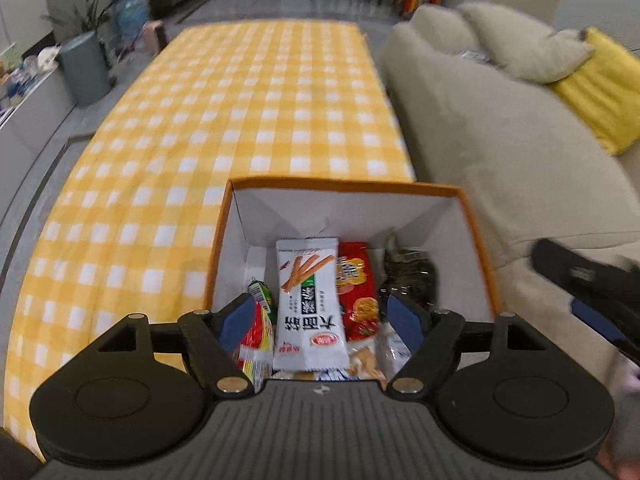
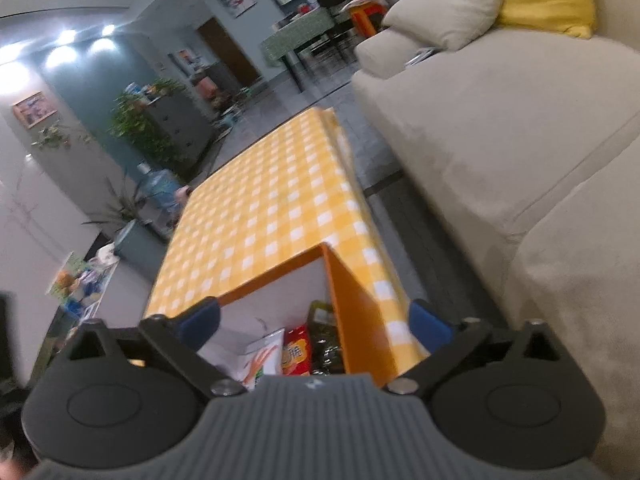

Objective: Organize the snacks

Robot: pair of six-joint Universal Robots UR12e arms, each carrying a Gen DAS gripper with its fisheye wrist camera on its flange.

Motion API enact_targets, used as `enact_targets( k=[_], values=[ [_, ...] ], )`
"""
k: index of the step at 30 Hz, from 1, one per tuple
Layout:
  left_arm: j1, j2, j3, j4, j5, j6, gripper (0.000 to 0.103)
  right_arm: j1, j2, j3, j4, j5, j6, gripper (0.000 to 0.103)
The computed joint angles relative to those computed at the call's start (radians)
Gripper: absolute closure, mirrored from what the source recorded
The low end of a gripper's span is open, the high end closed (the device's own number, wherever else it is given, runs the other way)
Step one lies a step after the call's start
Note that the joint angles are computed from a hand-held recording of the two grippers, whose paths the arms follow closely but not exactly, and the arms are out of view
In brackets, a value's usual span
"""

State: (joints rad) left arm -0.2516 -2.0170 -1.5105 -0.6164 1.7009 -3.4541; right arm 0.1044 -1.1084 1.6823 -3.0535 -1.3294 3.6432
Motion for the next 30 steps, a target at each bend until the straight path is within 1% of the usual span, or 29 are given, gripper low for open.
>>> enact_targets(
  k=[2, 4, 6, 7, 9, 11, 12, 14, 15, 16, 17, 18, 21, 23, 26, 28, 30],
  values=[
    [-0.003, 0.031, -0.037, 0.034, 0.011, 0.024, 0.014, 0.019, -0.016, -0.011, 0.087, -0.100, -0.017, 0.004],
    [-0.006, 0.067, -0.081, 0.066, 0.019, 0.048, 0.010, 0.034, -0.029, -0.024, 0.184, -0.167, -0.031, 0.003],
    [-0.004, 0.103, -0.121, 0.077, 0.015, 0.056, 0.008, 0.043, -0.048, -0.022, 0.258, -0.193, -0.060, 0.003],
    [-0.001, 0.120, -0.142, 0.084, 0.004, 0.060, 0.004, 0.047, -0.058, -0.017, 0.285, -0.194, -0.086, 0.003],
    [0.007, 0.156, -0.185, 0.099, -0.020, 0.067, 0.002, 0.060, -0.083, -0.008, 0.337, -0.217, -0.145, 0.003],
    [0.011, 0.183, -0.215, 0.102, -0.035, 0.072, 0.001, 0.078, -0.110, 0.015, 0.351, -0.259, -0.171, 0.003],
    [0.012, 0.195, -0.229, 0.101, -0.035, 0.075, 0.001, 0.085, -0.128, 0.030, 0.366, -0.266, -0.178, 0.003],
    [0.005, 0.209, -0.246, 0.096, -0.008, 0.073, 0.002, 0.092, -0.161, 0.058, 0.414, -0.234, -0.175, 0.003],
    [-0.003, 0.212, -0.246, 0.073, 0.028, 0.067, 0.003, 0.092, -0.172, 0.062, 0.458, -0.211, -0.173, 0.003],
    [-0.009, 0.215, -0.249, 0.056, 0.051, 0.065, 0.007, 0.093, -0.181, 0.061, 0.513, -0.190, -0.178, 0.003],
    [-0.012, 0.217, -0.251, 0.039, 0.065, 0.070, 0.008, 0.098, -0.190, 0.066, 0.557, -0.176, -0.189, 0.003],
    [-0.012, 0.218, -0.251, 0.024, 0.061, 0.071, 0.008, 0.107, -0.194, 0.066, 0.587, -0.183, -0.196, 0.003],
    [0.002, 0.224, -0.248, -0.041, 0.011, 0.045, 0.008, 0.137, -0.203, 0.062, 0.654, -0.235, -0.227, 0.003],
    [0.004, 0.222, -0.242, -0.071, -0.003, 0.052, 0.008, 0.146, -0.203, 0.049, 0.702, -0.241, -0.231, 0.003],
    [-0.003, 0.221, -0.233, -0.103, 0.016, 0.069, 0.008, 0.157, -0.206, 0.039, 0.739, -0.249, -0.229, 0.003],
    [-0.004, 0.221, -0.223, -0.122, 0.016, 0.075, 0.008, 0.165, -0.205, 0.021, 0.781, -0.260, -0.241, 0.003],
    [-0.004, 0.224, -0.209, -0.156, 0.011, 0.065, 0.008, 0.167, -0.206, 0.004, 0.803, -0.247, -0.253, 0.003]
  ],
)
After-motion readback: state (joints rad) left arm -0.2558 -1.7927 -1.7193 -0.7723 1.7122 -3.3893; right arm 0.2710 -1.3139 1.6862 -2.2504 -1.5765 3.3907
